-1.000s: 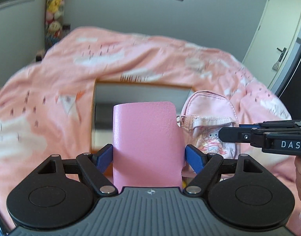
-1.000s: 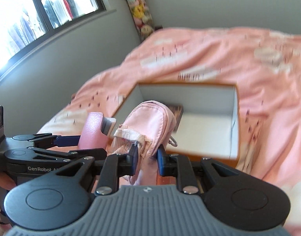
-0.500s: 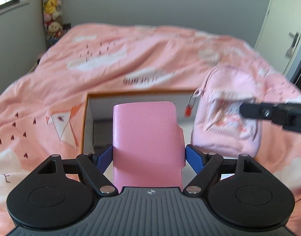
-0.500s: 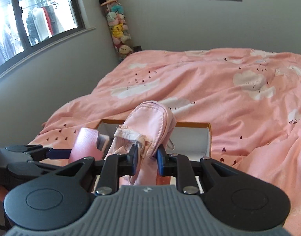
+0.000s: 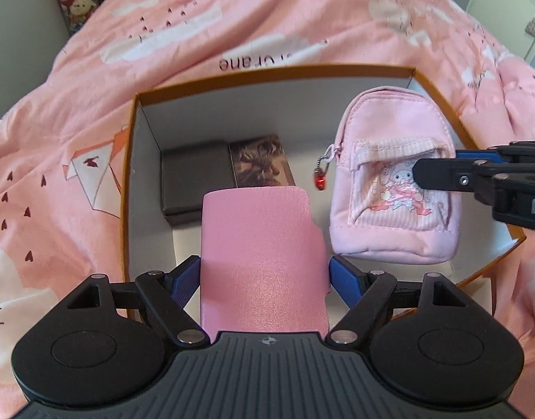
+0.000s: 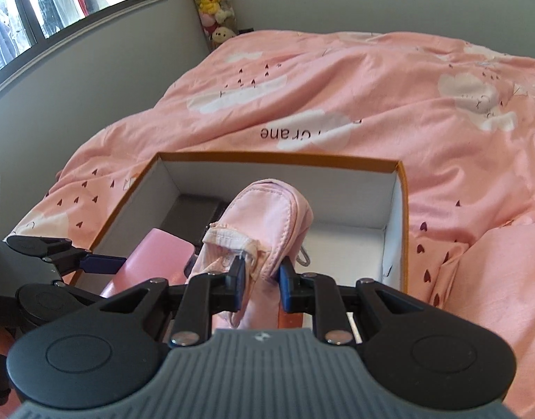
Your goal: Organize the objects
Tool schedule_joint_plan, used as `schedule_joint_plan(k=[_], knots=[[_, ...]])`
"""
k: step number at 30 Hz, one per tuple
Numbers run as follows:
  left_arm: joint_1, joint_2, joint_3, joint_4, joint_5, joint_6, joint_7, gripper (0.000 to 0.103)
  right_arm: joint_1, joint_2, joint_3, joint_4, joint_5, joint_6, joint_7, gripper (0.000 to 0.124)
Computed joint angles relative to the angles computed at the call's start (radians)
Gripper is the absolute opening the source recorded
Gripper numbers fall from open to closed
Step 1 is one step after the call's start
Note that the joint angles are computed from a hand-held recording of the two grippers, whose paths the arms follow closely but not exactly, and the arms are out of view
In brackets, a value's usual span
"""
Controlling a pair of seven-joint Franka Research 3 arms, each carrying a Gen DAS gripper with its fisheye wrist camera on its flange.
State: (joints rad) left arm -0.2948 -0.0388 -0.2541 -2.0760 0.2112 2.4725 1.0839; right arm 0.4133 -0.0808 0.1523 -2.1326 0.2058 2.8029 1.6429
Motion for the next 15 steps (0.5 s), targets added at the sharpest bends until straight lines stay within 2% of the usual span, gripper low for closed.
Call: schedule_joint_plan(k=[7, 13, 15], knots=[[-0.001, 0.074, -0.001, 0.107, -0.033, -0.143, 0.097, 0.092, 0.002, 0.041, -0.010, 0.019, 0.047, -0.035, -0.040, 0.021], [-0.013, 0.138, -0.005, 0.195, 0.005, -0.263, 0.092, 0.092, 0.000, 0.062, -0.014, 0.031, 0.087, -0.056, -0.079, 0.021], [-0.015, 0.145, -0.005, 0.204, 0.019, -0.274, 0.091, 0.092, -0.001, 0.068, -0.015, 0.037, 0.089, -0.065, -0.084, 0.021]])
